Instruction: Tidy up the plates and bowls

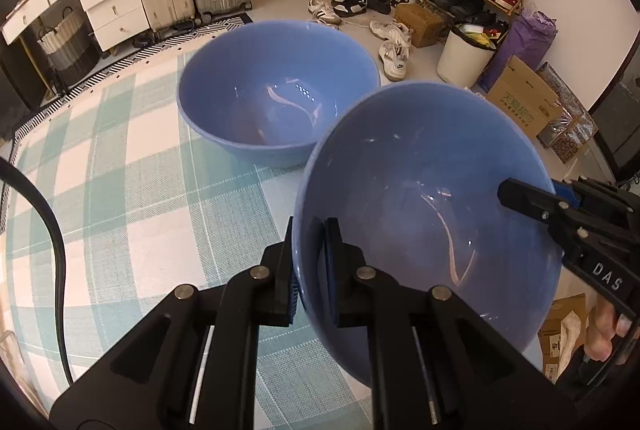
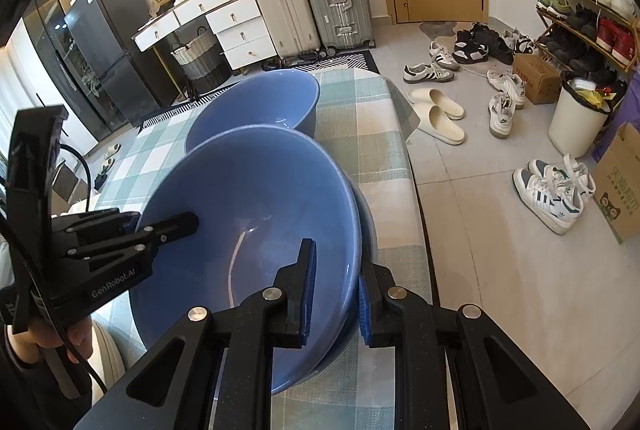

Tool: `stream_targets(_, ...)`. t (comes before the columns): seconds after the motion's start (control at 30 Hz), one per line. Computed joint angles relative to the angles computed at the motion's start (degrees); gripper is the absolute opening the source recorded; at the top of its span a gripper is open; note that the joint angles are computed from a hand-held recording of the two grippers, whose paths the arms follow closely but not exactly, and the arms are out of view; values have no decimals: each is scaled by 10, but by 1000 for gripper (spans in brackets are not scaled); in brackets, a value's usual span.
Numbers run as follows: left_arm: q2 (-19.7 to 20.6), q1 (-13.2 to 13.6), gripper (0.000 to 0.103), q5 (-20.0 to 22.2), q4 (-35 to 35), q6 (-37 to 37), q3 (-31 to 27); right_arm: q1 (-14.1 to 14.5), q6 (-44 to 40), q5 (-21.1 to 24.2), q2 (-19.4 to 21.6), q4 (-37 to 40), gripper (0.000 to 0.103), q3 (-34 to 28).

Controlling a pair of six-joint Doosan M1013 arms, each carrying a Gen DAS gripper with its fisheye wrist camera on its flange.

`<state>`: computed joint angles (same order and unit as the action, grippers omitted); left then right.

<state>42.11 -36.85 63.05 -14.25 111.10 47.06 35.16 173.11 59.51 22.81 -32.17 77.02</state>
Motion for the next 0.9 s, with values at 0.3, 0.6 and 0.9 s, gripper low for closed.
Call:
stream_targets(0.3, 4, 3, 13, -3, -6, 5, -3, 3, -8, 36, 6, -4, 20, -10)
stream_targets(0.6, 0, 10, 47, -12, -6, -1, 1, 14, 19, 60, 5, -41, 59, -13)
stream_targets(0.9, -11, 17, 75, -22, -11, 0, 11, 25, 31, 60, -5, -66, 77, -14)
